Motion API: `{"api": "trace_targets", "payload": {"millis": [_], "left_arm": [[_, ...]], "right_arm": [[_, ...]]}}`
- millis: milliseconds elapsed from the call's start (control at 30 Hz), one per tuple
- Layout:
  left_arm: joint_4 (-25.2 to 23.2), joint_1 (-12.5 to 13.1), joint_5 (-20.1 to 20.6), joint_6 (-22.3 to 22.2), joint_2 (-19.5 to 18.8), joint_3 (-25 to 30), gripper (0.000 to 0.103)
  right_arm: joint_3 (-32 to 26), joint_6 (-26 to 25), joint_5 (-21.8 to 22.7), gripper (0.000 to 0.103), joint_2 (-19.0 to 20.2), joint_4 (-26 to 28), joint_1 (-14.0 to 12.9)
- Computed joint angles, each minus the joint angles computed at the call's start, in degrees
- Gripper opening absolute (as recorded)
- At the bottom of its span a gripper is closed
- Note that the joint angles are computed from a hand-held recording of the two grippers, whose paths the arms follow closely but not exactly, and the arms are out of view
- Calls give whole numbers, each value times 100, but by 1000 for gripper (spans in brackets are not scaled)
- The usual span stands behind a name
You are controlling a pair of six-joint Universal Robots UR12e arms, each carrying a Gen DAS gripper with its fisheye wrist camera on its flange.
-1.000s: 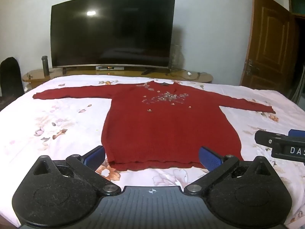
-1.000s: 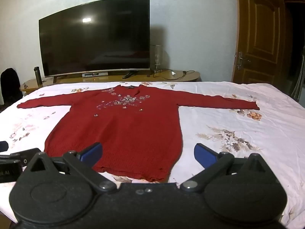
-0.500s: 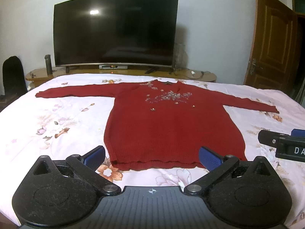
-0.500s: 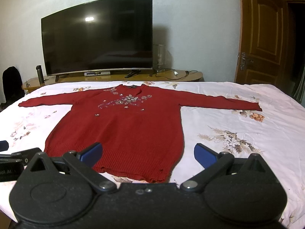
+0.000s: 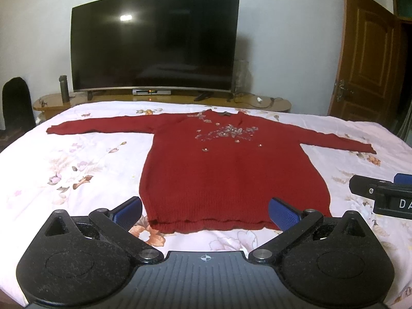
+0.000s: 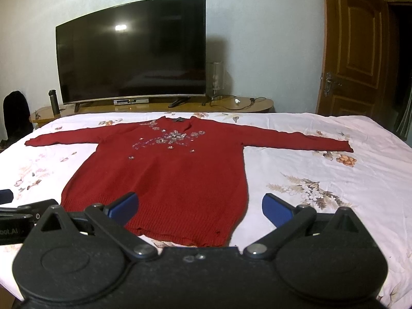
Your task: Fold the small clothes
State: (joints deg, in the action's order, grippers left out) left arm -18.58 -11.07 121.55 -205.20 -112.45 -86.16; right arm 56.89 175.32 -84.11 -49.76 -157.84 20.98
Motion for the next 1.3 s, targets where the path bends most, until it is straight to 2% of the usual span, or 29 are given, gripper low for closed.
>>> {"api": "trace_targets", "payload": {"millis": [1300], "left_arm": [[-32,26,38,-3,40,-25,103]], "right_arm": [[45,-27,46,102,-21,-69,12]]}}
